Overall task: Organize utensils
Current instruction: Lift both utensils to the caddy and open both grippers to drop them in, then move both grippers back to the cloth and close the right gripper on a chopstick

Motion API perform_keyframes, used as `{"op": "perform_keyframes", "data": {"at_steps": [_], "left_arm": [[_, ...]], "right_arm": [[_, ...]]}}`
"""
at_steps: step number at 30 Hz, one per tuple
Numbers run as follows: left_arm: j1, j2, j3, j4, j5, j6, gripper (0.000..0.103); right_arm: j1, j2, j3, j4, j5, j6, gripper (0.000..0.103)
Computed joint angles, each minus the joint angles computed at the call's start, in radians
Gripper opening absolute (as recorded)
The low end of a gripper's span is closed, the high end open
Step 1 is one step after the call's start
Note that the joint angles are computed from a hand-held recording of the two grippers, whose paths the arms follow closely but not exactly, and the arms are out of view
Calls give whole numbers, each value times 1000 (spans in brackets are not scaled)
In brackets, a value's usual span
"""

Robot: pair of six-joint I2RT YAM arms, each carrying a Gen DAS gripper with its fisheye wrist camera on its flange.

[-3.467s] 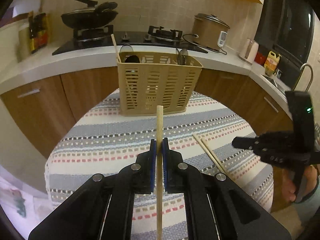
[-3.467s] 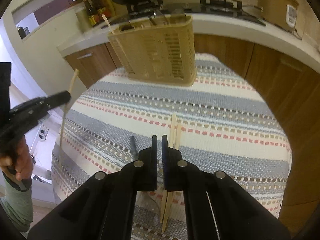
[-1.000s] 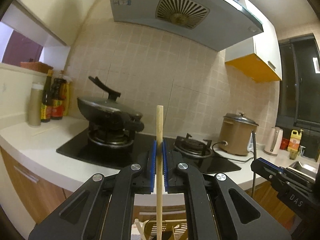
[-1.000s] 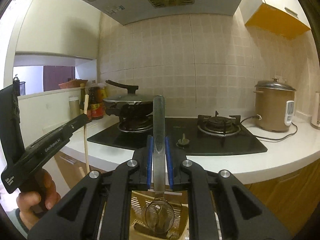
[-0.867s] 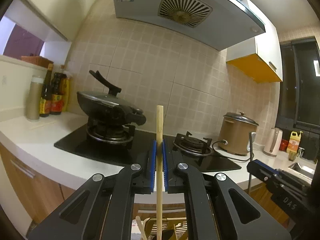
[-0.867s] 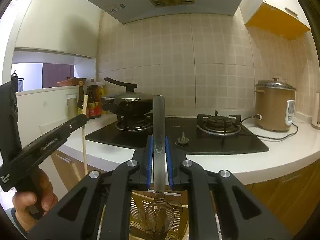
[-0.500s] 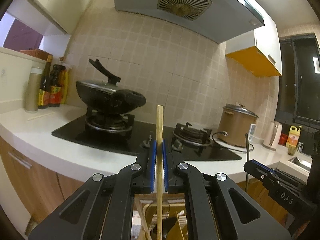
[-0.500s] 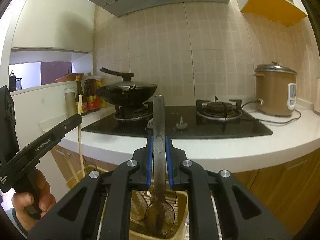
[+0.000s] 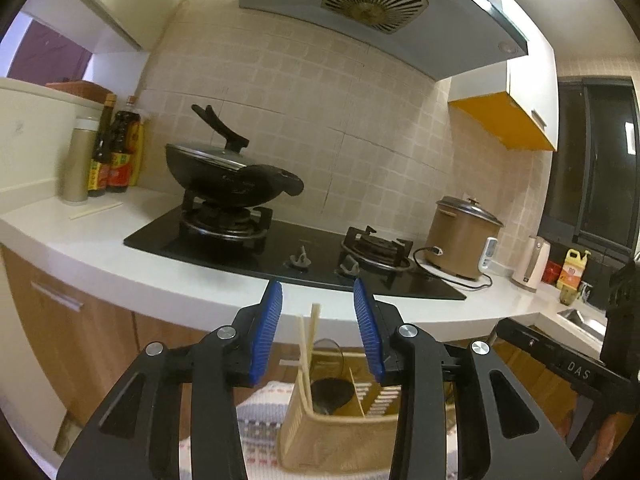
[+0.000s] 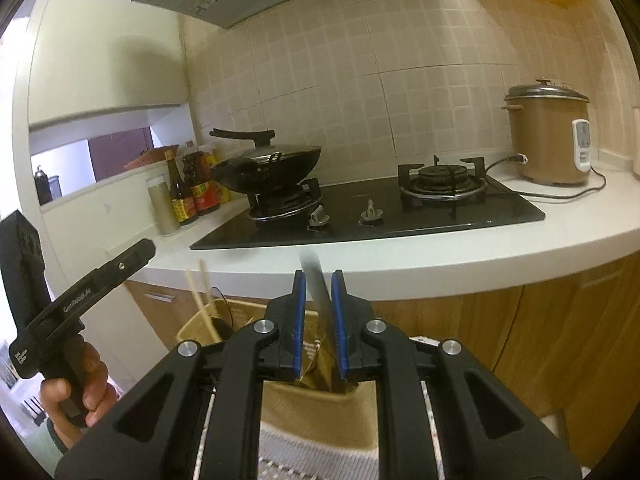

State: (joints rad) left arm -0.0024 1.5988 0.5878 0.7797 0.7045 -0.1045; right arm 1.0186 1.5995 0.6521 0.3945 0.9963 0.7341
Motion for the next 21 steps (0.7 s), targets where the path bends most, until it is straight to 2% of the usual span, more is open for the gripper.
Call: {"op": "perform_keyframes", "data": {"at_steps": [4, 7, 9, 10, 13, 16, 17, 21], "left_arm": [[51, -95, -43, -85, 64, 24, 35], [75, -190, -48, -296, 105, 127, 35], [87, -235, -54, -404, 137, 185, 35], [90, -268, -53, -494, 146, 234, 35], [78, -332, -60, -676, 141, 344, 35], [32, -382, -56, -898, 100, 478, 35], [14, -386, -58, -939, 84, 506, 35], [-102, -344, -50, -1081, -16, 581, 35]], "right_arm": [[65, -38, 44, -208, 49, 116, 11], [119, -59, 85, -403, 66, 246, 11], [164, -54, 138, -604, 61, 393, 12], [177, -53, 151, -664, 46, 441, 12], [219, -46, 176, -830, -46, 614, 12], [236, -30, 162, -876, -179, 712, 12], [236, -22, 152, -867, -225, 726, 12], [248, 29, 74, -730, -401, 757, 12]]}}
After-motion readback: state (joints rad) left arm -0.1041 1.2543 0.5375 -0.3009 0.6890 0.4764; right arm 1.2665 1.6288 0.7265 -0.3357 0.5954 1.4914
